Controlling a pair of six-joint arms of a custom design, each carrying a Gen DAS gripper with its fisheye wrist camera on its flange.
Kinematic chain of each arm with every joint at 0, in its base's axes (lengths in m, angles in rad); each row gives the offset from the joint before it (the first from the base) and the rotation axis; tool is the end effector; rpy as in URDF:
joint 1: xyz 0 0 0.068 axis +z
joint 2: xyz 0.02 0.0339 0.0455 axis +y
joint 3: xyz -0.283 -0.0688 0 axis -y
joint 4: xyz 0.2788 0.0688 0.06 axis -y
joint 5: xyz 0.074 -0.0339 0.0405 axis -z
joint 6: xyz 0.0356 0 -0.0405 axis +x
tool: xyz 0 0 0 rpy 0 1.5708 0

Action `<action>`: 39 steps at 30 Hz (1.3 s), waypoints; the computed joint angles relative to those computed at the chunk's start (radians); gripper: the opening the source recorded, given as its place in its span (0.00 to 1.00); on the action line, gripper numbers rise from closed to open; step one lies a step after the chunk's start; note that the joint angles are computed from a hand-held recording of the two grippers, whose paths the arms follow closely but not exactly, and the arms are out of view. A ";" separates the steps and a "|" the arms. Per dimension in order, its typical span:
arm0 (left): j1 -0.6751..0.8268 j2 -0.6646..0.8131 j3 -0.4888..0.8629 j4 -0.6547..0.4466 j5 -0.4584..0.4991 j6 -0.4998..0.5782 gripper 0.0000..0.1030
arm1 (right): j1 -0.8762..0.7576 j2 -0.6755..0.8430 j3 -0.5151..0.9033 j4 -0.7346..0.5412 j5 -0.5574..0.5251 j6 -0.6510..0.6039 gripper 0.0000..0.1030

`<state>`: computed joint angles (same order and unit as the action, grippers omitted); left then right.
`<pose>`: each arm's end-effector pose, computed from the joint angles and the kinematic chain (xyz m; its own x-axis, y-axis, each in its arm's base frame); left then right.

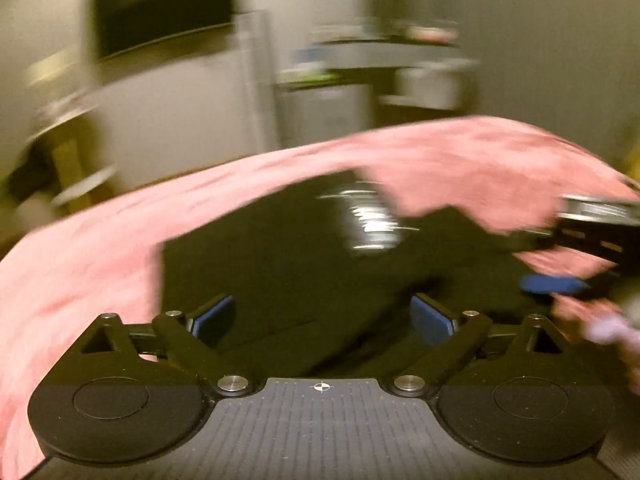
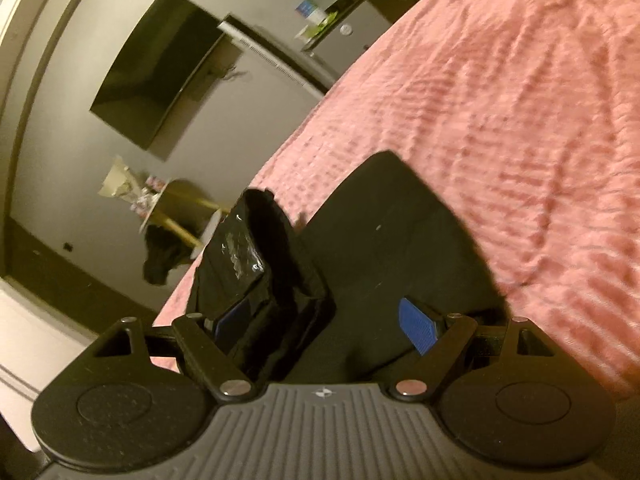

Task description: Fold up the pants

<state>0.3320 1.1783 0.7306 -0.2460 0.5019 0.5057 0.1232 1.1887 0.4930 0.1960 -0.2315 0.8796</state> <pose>0.2608 0.0718 0.2411 -0.4978 0.2776 -0.8217 0.3488 0.9315 0.1034 0.2593 0.0403 0.1914 -0.5493 0.6876 -0.4748 0.1627 0.6453 0.7464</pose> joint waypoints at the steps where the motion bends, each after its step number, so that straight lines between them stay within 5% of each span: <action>1: 0.013 0.006 -0.004 0.026 -0.056 -0.062 0.97 | -0.004 0.019 0.011 0.004 -0.024 0.004 0.80; 7: 0.104 0.174 0.152 -0.059 -0.263 -0.421 0.99 | 0.010 0.159 0.119 0.018 -0.078 0.071 0.80; 10: 0.154 0.314 0.280 -0.198 -0.222 -0.543 0.99 | 0.011 0.246 0.169 0.051 -0.111 0.130 0.80; 13: 0.211 0.344 0.285 -0.169 -0.147 -0.631 0.99 | 0.039 0.328 0.259 -0.019 -0.053 0.094 0.80; 18: 0.220 0.370 0.305 -0.190 -0.122 -0.630 0.99 | 0.047 0.432 0.321 0.035 -0.063 0.154 0.79; 21: 0.220 0.392 0.314 -0.202 -0.121 -0.626 0.99 | 0.055 0.474 0.363 0.012 -0.066 0.138 0.43; 22: 0.218 0.392 0.315 -0.204 -0.119 -0.627 0.99 | 0.050 0.476 0.355 0.025 -0.076 0.145 0.41; 24: 0.224 0.387 0.305 -0.188 -0.103 -0.629 0.99 | 0.032 0.481 0.315 0.108 -0.116 0.180 0.43; 27: 0.226 0.402 0.318 -0.202 -0.100 -0.636 0.99 | 0.016 0.517 0.306 0.198 -0.193 0.205 0.65; 28: 0.224 0.411 0.326 -0.213 -0.104 -0.639 0.99 | 0.021 0.527 0.318 0.202 -0.194 0.206 0.73; 31: 0.216 0.417 0.333 -0.221 -0.120 -0.636 0.99 | 0.048 0.556 0.400 0.111 -0.173 0.178 0.74; 32: 0.215 0.415 0.332 -0.221 -0.124 -0.632 0.99 | 0.058 0.554 0.420 0.069 -0.151 0.165 0.70; 34: 0.215 0.413 0.330 -0.220 -0.131 -0.634 0.99 | 0.082 0.545 0.459 -0.032 -0.082 0.125 0.38; 39: 0.219 0.390 0.313 -0.205 -0.123 -0.619 0.99 | 0.207 0.431 0.522 -0.201 0.183 -0.139 0.29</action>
